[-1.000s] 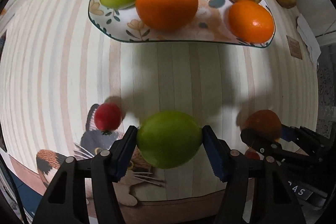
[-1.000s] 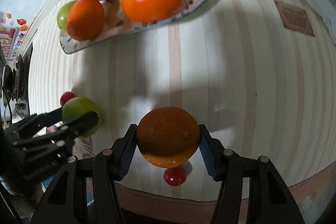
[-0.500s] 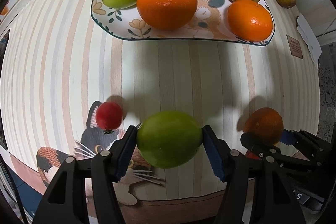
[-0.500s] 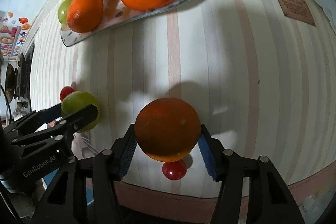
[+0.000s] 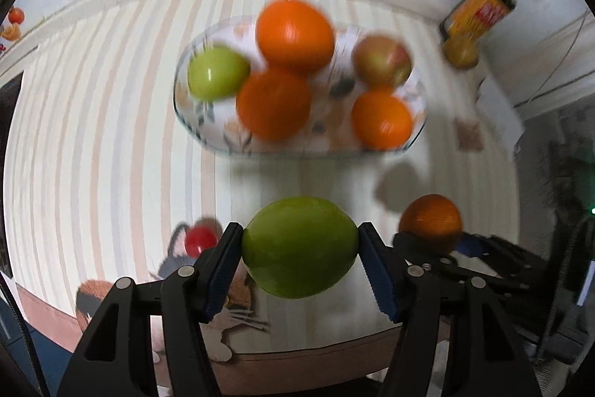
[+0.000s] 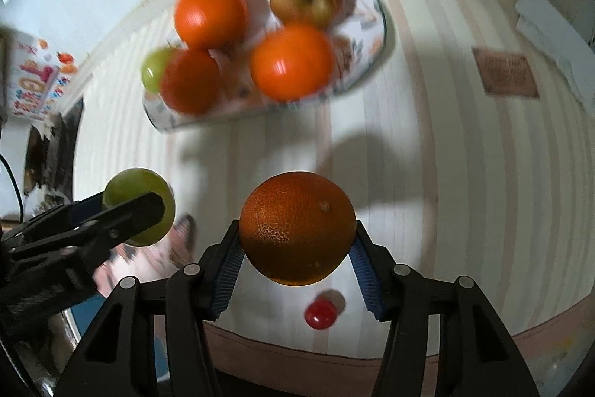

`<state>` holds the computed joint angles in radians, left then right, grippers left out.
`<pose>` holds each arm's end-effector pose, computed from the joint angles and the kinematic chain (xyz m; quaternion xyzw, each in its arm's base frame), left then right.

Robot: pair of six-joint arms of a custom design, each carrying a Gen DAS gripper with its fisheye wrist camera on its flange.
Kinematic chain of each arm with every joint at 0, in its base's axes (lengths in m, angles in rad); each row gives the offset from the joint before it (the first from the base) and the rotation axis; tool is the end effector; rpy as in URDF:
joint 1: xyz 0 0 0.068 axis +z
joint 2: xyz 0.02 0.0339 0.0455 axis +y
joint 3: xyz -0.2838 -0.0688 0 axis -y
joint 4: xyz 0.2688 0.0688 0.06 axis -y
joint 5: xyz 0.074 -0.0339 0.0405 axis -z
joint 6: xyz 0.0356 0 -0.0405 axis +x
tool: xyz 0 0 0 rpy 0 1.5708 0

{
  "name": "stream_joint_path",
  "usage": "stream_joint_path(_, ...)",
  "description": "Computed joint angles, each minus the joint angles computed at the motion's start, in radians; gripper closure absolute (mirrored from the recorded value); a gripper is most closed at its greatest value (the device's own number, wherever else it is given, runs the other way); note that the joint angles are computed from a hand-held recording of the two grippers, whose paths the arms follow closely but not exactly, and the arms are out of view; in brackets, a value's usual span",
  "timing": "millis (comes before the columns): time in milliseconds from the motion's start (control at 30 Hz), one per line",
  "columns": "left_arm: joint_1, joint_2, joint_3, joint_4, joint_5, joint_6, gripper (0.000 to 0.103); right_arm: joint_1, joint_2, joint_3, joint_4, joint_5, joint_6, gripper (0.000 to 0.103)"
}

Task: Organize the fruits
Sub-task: 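Carry the green apple onto the plate with the left tool and open it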

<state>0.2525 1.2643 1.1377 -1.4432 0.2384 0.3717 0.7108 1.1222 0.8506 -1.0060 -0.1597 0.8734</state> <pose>0.2042 0.0440 0.3011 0.0592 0.9911 -0.1130 0.0370 0.1505 0.1371 0.2504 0.0685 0.9838 0.1591 0.0461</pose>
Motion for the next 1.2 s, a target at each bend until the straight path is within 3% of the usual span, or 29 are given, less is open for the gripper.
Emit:
stream_joint_path(167, 0.026, 0.138, 0.220, -0.035, 0.044, -0.001, 0.042, -0.119, 0.081, 0.137, -0.001, -0.031, -0.100, 0.045)
stream_joint_path(400, 0.006, 0.377, 0.430, 0.028, -0.027, -0.071, 0.042, -0.211, 0.334, 0.346, 0.029, -0.064, -0.231, 0.045)
stream_joint_path(567, -0.017, 0.546, 0.530, 0.057, -0.080, -0.121, 0.042, -0.236, 0.482, 0.413, 0.047, -0.082, -0.272, 0.045)
stream_joint_path(733, -0.035, 0.659, 0.598, 0.048, -0.102, -0.137, 0.042, -0.241, 0.526, 0.419, 0.063, -0.098, -0.264, 0.044)
stream_joint_path(800, -0.043, 0.690, 0.611, 0.042, -0.103, -0.144, 0.042, -0.248, 0.534, 0.426, 0.063, -0.110, -0.251, 0.029)
stream_joint_path(867, -0.043, 0.730, 0.634, 0.030, -0.099, -0.149, 0.042, -0.257, 0.538, 0.433, 0.059, -0.120, -0.241, 0.022)
stream_joint_path(1133, -0.043, 0.816, 0.675, 0.002, -0.106, -0.177, 0.042, -0.282, 0.524, 0.451, 0.028, -0.119, -0.246, 0.018)
stream_joint_path(1167, -0.040, 0.817, 0.678, -0.002, -0.102, -0.180, 0.042, -0.283, 0.525, 0.454, 0.022, -0.115, -0.250, 0.014)
stream_joint_path(1200, -0.035, 0.817, 0.680, -0.008, -0.090, -0.180, 0.035, -0.282, 0.526, 0.460, 0.015, -0.111, -0.250, 0.008)
